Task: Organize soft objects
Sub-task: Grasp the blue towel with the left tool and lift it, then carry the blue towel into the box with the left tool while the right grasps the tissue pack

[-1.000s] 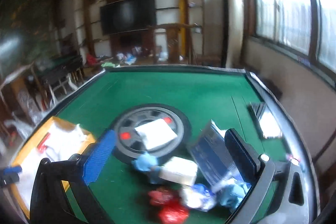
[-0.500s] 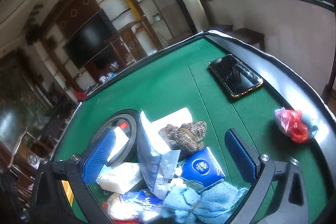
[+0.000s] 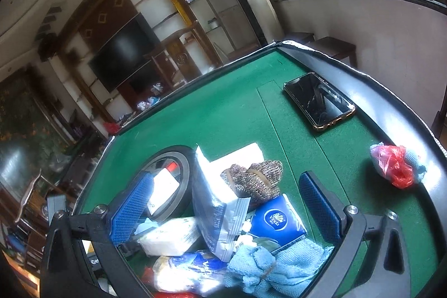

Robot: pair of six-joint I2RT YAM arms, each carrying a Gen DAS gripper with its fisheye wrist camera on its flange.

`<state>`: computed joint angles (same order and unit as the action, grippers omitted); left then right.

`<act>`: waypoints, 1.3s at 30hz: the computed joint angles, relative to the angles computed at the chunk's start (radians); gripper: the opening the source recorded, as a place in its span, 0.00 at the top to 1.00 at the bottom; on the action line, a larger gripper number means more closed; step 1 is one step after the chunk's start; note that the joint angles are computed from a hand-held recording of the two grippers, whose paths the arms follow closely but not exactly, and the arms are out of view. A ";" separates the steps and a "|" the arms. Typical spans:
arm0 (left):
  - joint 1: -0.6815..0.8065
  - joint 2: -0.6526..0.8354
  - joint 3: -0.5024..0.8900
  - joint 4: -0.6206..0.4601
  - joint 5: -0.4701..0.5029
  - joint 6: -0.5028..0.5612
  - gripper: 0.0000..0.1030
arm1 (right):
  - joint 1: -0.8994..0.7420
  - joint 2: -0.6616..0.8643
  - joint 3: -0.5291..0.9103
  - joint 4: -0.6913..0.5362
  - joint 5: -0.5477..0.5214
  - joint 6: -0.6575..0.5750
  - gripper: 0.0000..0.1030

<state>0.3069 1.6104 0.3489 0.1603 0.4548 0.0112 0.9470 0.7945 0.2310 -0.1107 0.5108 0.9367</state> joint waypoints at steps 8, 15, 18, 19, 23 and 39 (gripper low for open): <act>-0.016 -0.015 0.000 -0.031 0.025 0.063 0.57 | -0.010 0.024 -0.011 0.037 -0.008 -0.003 0.01; -0.038 0.012 -0.010 0.028 0.025 0.069 0.62 | -0.009 0.042 -0.014 0.047 -0.004 0.004 0.01; 0.038 -0.045 -0.006 -0.048 0.106 0.121 0.64 | -0.012 0.060 -0.014 0.056 -0.009 0.003 0.01; 0.057 -0.079 -0.013 -0.071 0.125 0.132 0.64 | -0.006 0.064 -0.012 0.055 -0.007 0.007 0.01; 0.196 -0.232 -0.022 -0.245 0.247 0.252 0.64 | -0.002 0.082 -0.009 0.064 -0.004 0.000 0.01; 1.227 0.138 0.461 -1.262 0.423 1.448 0.64 | 0.039 0.149 -0.003 0.041 0.045 0.048 0.01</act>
<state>1.5341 1.7484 0.8100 -1.1015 0.8778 1.4588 0.9862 0.9432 0.2278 -0.0695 0.5562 0.9843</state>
